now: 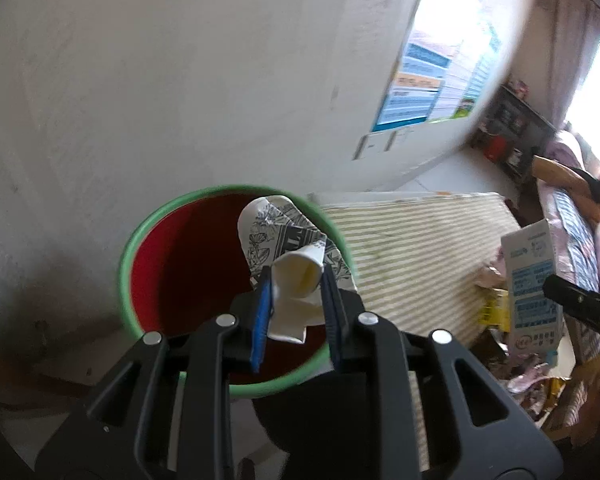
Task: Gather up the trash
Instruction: 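Carry both items over the red bucket and open both grippers to drop them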
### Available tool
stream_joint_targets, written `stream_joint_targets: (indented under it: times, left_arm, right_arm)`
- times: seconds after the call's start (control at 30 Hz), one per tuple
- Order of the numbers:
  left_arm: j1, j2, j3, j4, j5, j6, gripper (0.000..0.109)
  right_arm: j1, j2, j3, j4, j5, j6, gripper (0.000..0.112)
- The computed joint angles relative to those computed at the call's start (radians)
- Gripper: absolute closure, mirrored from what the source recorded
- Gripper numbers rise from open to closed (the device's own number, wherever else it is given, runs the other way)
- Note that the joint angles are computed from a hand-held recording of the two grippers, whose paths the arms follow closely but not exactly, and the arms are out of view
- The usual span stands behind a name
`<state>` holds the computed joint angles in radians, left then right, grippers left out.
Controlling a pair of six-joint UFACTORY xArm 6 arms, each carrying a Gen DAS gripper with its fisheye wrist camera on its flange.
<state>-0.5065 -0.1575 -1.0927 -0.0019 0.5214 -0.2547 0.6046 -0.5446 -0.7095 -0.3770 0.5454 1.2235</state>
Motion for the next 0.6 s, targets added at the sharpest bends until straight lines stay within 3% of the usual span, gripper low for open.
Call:
stream_joint_targets:
  times: [0.2,0.43,0.6]
  left_arm:
    - [0.042,0.016,0.010,-0.015,0.027,0.001,0.085]
    - [0.063,0.033,0.018,-0.023,0.057,-0.005,0.085]
    - [0.070,0.043,0.018,-0.026,0.072,-0.024,0.085]
  right_arm:
    - [0.011,0.262,-0.160,0.244,-0.138,-0.219,0.070]
    - [0.035,0.479,-0.327,0.504,-0.118,-0.458,0.070]
    - [0.043,0.553,-0.383,0.564,-0.099,-0.519,0.068]
